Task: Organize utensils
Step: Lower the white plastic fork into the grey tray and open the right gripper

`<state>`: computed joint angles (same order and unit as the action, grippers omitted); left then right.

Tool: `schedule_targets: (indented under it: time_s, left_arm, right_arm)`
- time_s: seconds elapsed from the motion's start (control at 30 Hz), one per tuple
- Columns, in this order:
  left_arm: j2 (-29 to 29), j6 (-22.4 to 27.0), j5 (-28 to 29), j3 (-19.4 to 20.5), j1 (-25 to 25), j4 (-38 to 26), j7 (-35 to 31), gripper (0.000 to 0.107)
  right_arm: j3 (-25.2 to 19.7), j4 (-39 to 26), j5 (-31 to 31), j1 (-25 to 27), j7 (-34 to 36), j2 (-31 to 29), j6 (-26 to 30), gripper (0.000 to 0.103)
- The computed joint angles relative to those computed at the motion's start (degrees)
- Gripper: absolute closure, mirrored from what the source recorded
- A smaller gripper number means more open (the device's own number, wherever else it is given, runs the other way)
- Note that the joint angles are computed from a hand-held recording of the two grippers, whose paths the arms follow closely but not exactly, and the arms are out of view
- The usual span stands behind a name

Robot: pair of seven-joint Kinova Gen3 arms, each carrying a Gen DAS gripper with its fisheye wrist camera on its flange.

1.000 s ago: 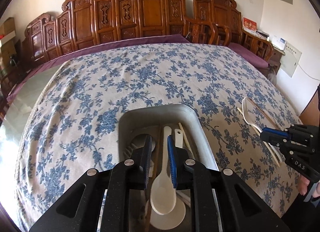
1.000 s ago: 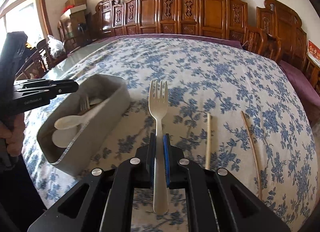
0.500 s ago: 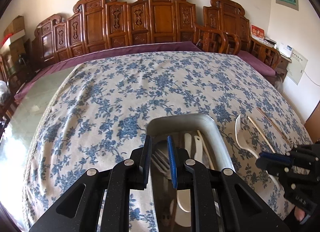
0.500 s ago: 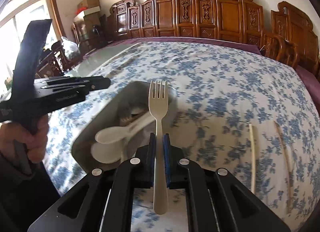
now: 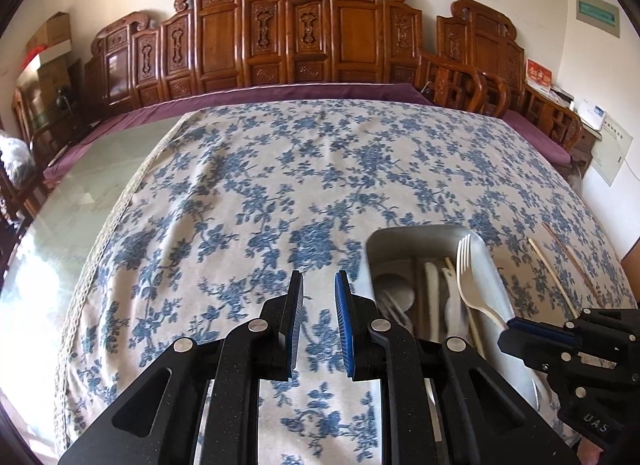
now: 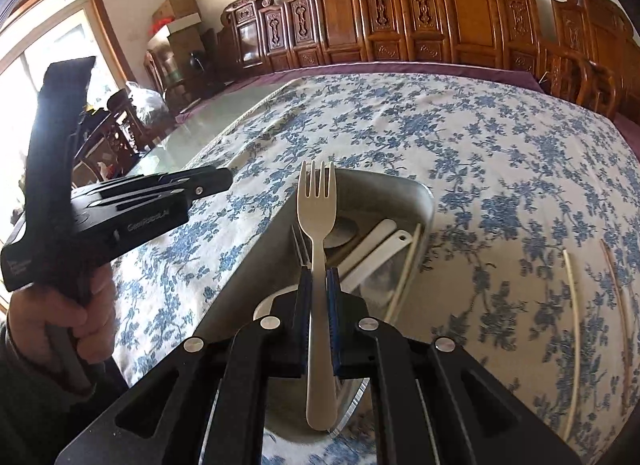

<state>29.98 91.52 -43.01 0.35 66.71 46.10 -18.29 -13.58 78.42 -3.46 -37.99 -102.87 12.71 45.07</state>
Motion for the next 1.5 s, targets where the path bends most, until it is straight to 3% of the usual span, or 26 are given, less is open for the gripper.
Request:
schedule_targets:
  time_s: [0.4,0.8,1.07,1.23,1.33,1.5]
  left_arm:
    - [-1.32,-0.23,-0.57,0.75,-0.77,1.98,1.61,0.092]
    - [-0.98,0.01,-0.50,0.69,-0.72,1.43,1.19,0.092]
    - [0.21,-0.13,-0.89,0.30,0.19,-0.90,0.72,0.092]
    - [2.93,0.11,-0.42,-0.59,1.07,-5.75,-1.90,0.078]
    - [4.77,0.44,0.56,-1.56,1.60,-8.90,-3.52,0.065]
    - [7.60,0.96,2.26,-3.44,2.50,-13.87,-5.54,0.058]
  right_arm:
    - [1.45,-6.45,2.30,-3.03,-5.54,5.51,2.81,0.093]
    - [1.00,-4.44,0.78,-2.62,-4.94,5.84,1.17,0.093]
    - [0.69,-0.62,0.56,-0.44,-1.45,1.81,-1.45,0.093]
    - [1.56,2.57,2.97,1.95,1.54,-2.39,-1.46,0.093]
    - [2.33,4.88,5.07,3.78,2.78,-4.75,-1.25,0.093]
    - [3.53,7.63,7.91,7.38,4.17,-6.78,-0.31,0.088]
